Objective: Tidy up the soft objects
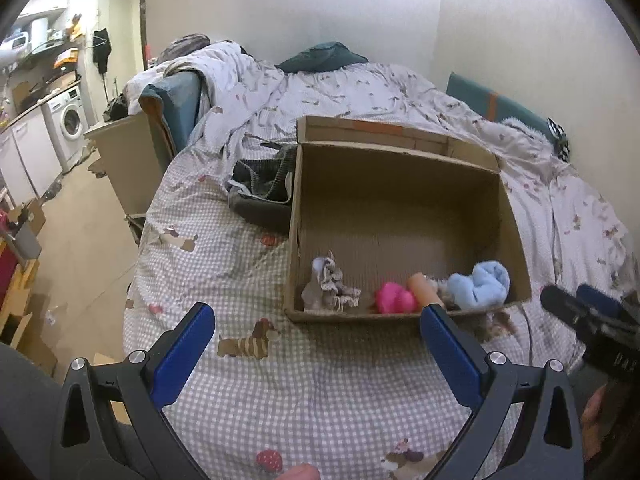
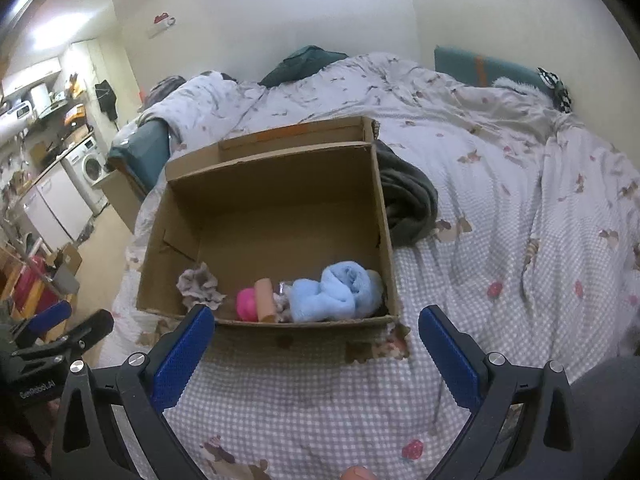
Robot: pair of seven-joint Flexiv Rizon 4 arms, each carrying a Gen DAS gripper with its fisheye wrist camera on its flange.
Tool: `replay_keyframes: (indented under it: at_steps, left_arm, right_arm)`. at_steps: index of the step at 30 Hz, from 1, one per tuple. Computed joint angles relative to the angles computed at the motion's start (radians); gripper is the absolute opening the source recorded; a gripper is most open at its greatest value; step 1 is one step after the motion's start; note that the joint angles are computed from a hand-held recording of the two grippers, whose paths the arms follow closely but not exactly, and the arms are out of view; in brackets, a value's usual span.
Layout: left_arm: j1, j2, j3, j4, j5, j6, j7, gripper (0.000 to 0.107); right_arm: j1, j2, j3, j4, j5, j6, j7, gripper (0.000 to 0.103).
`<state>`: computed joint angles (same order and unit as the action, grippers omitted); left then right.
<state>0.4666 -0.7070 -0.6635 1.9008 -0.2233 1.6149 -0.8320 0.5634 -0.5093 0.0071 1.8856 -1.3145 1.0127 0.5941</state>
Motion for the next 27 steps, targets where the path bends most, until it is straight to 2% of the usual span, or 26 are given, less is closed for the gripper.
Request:
replay_keyframes:
  at_steps: [3,15,27]
  left_arm:
    - [-0.013,0.001,0.015,-0.007,-0.005,-0.014,-0.002,0.102]
    - [0.016,-0.007,-0.029,0.006,0.004,-0.011,0.026,0.102]
    - [0.01,-0.001,-0.026,0.006,-0.005,-0.02,0.03,0.102]
  right_arm:
    - [0.002,-0.01,0.002,-0.009,0.012,0.003,-0.024,0.103]
    - [0.02,-0.026,-0.006,-0.028,0.037,0.0,-0.07,0.103]
    - [0.026,-0.027,-0.011,-0.027,0.045,-0.004,-0.078,0.103]
